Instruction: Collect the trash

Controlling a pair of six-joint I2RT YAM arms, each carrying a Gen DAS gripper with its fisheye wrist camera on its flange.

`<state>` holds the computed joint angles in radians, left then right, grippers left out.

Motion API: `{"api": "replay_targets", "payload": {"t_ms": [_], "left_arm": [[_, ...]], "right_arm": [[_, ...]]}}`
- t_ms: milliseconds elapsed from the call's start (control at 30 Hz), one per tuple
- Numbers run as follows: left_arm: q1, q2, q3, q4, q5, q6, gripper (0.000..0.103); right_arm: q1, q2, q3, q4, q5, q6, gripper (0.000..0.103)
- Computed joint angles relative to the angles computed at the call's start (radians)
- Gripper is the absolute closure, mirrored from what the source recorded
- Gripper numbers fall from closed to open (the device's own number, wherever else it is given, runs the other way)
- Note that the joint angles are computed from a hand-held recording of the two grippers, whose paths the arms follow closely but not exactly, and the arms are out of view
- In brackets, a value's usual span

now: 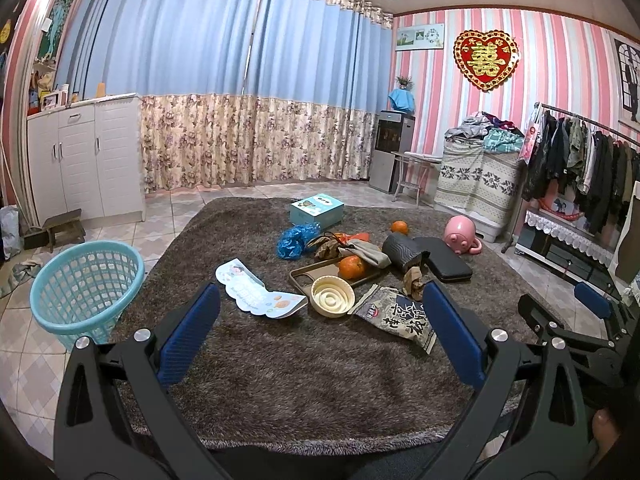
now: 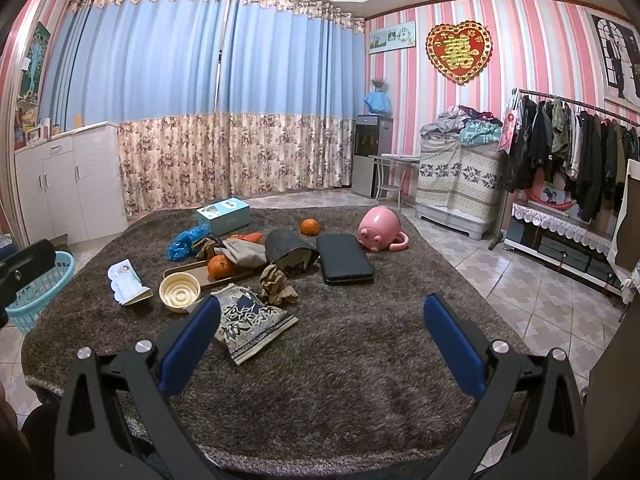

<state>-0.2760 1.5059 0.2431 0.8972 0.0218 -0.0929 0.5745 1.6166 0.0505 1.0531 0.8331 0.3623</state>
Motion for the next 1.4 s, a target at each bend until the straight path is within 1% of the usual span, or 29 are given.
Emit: {"api": "replay_targets", "payload": {"t_ms": [1067,1267,1400], "left_arm": [[0.005,-0.001,-0.005,0.005,0.007,0.0,0.005],[0.002,-0.007,-0.006,-0.004,0.004,-0.001,0.005],[0.001,0.002,-0.005,0.003,0.004,-0.01,0.005]], "right_arm": [[0.003,0.004,0.0,0.005,0.004,-0.001,0.004],[-0.003,0.055,0.001,0.045,-0.004,0.011,0.004],[-0.005,0.05,0.001,0.04,-0.005,0.007,0.004]]}}
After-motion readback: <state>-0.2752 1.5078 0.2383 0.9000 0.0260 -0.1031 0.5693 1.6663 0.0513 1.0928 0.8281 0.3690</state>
